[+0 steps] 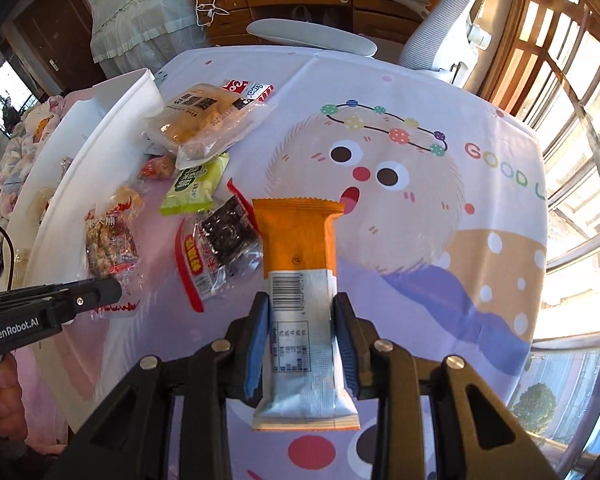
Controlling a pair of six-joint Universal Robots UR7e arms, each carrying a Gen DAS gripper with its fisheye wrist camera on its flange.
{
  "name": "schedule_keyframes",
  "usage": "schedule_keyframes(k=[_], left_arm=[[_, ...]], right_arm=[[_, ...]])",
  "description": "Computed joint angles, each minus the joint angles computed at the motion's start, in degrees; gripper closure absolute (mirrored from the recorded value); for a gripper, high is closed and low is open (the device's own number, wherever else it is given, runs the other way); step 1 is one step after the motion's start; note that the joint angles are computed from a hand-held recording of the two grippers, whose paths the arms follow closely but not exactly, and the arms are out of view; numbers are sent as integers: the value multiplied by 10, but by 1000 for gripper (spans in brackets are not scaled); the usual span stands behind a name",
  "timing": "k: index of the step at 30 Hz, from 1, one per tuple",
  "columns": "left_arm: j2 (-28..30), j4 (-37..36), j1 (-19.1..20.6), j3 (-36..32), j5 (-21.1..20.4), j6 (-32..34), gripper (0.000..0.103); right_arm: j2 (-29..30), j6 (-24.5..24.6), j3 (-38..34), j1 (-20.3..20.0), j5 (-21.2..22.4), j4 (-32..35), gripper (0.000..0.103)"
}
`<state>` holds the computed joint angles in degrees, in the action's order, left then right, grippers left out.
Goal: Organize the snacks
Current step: 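Carry the peanut bag and the orange-and-white bar over the white tray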
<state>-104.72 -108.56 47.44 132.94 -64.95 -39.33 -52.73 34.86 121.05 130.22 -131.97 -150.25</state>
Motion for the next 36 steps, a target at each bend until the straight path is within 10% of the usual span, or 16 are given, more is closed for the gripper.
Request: schedule_keyframes(k=[22,36], left_arm=[[-202,256,-159,-93,-12,-66,89],[-186,314,-112,-215,29,29,89]], right_arm=[[9,117,-46,143,29,64,71],[94,116,-159,185,40,71,71]])
